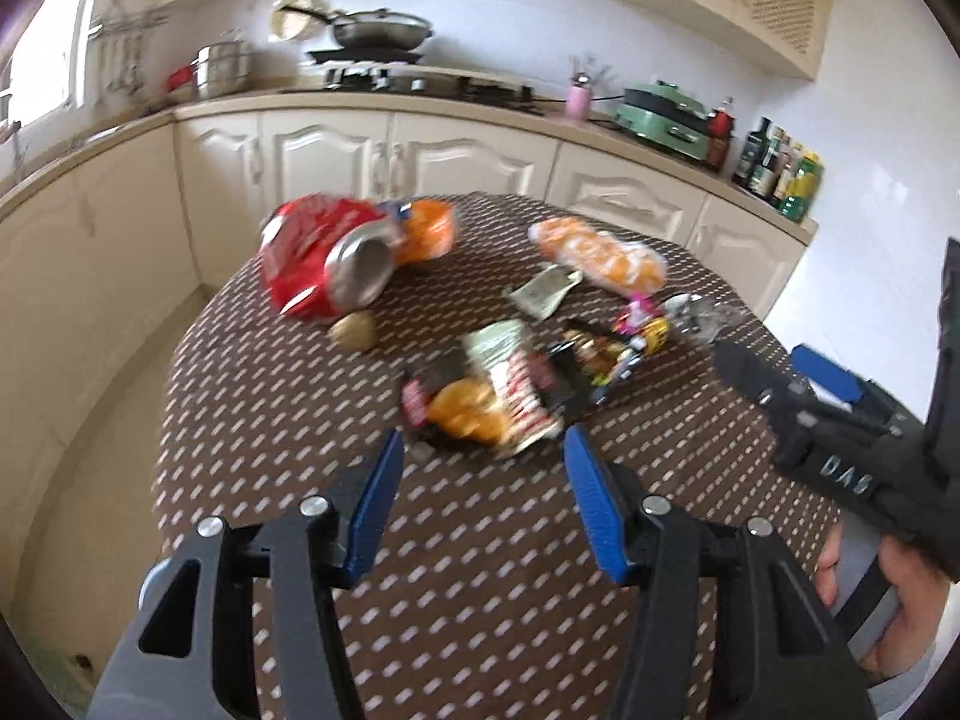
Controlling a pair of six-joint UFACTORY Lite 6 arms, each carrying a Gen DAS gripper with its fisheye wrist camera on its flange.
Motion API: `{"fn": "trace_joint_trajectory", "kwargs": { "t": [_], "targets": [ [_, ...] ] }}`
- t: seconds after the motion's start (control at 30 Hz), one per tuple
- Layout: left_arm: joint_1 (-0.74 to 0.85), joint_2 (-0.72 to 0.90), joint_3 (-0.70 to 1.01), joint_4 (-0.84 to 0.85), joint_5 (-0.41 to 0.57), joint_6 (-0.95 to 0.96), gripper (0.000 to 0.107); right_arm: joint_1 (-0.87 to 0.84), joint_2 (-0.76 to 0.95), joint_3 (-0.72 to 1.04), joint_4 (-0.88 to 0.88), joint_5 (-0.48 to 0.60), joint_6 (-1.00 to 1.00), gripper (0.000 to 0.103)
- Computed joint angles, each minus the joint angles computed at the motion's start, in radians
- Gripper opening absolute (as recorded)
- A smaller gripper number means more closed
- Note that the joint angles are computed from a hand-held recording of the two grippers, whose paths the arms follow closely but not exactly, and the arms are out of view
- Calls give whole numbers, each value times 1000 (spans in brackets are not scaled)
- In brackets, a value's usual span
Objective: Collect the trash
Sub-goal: 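Grasp the white snack packet with the left tool while the right tool grasps the pink wrapper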
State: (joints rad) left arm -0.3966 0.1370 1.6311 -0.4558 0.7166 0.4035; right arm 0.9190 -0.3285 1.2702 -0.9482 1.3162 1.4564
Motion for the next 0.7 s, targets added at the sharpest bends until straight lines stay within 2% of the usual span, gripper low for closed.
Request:
{"fn": "trace_joint_trajectory", "kwargs": {
  "t": [0.03, 0.13, 0.27, 0.33, 0.5, 0.6, 0.63, 0.7],
  "targets": [
    [-28, 35, 41, 29, -6, -33, 55, -28, -18, -19, 13, -22, -15, 95],
    [-72, 157, 197, 56, 42, -76, 38, -90, -53, -55, 49, -84, -47, 95],
    [-96, 343, 426, 78, 118, -149, 27, -154, -72, -64, 84, -144, -102, 95],
    [-112, 419, 523, 123, 142, -193, 24, -188, -65, -52, 106, -165, -135, 95],
    [-133, 625, 813, 218, 276, -302, 22, -287, -64, -52, 170, -251, -209, 95],
    [-135, 677, 879, 238, 307, -324, 19, -326, -50, -44, 214, -289, -256, 95],
    [-132, 680, 879, 233, 305, -323, 10, -338, -46, -42, 230, -302, -271, 95],
    [-123, 689, 888, 208, 305, -308, 7, -358, -35, -39, 266, -330, -301, 95]
  ]
}}
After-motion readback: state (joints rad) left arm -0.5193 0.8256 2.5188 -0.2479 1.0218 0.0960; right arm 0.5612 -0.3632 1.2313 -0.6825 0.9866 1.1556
